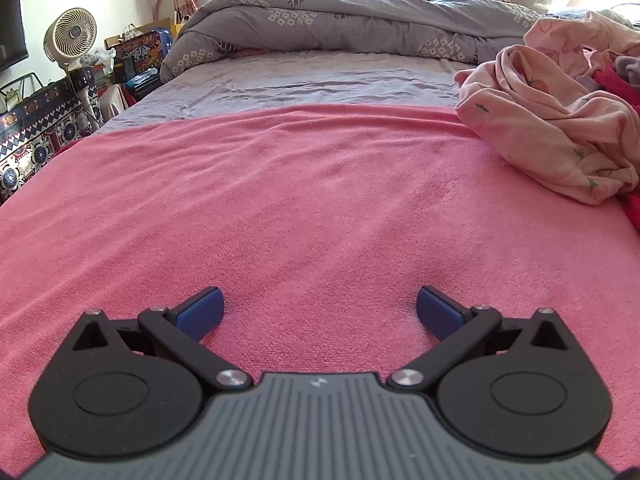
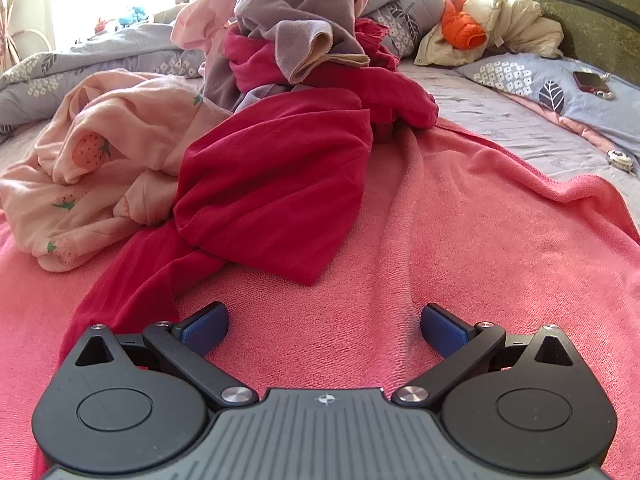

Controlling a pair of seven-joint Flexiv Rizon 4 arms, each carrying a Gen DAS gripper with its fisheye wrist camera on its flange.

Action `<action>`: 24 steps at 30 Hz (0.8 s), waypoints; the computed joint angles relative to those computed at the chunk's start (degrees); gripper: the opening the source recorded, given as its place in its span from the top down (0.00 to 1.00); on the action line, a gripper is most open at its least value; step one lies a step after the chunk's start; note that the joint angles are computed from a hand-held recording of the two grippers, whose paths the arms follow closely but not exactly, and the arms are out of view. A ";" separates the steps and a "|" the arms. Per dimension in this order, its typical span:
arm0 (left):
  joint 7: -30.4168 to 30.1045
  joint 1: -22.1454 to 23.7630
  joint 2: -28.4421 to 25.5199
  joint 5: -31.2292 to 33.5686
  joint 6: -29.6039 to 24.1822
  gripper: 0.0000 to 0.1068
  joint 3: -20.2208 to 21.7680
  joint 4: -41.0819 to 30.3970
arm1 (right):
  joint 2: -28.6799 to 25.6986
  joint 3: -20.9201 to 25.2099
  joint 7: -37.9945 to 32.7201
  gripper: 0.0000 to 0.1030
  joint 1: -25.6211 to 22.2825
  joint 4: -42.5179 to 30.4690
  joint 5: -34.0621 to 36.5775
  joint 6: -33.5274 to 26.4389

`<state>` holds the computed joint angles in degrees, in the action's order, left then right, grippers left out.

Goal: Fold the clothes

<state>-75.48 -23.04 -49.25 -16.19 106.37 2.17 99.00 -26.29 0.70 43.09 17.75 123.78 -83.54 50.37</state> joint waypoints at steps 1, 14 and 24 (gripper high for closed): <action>0.07 -0.26 -0.05 -0.06 -0.05 0.04 0.37 -0.11 | 0.17 0.15 -1.02 0.00 1.36 -0.30 1.11 -3.30; 1.19 -0.38 -0.82 -1.03 2.49 0.04 0.32 0.14 | -3.79 2.83 -8.57 0.00 4.66 -9.00 -6.89 -2.74; 2.55 6.43 -0.44 6.95 9.60 0.04 -6.83 2.10 | -2.39 -0.84 -0.31 0.74 2.42 -5.40 -5.39 5.38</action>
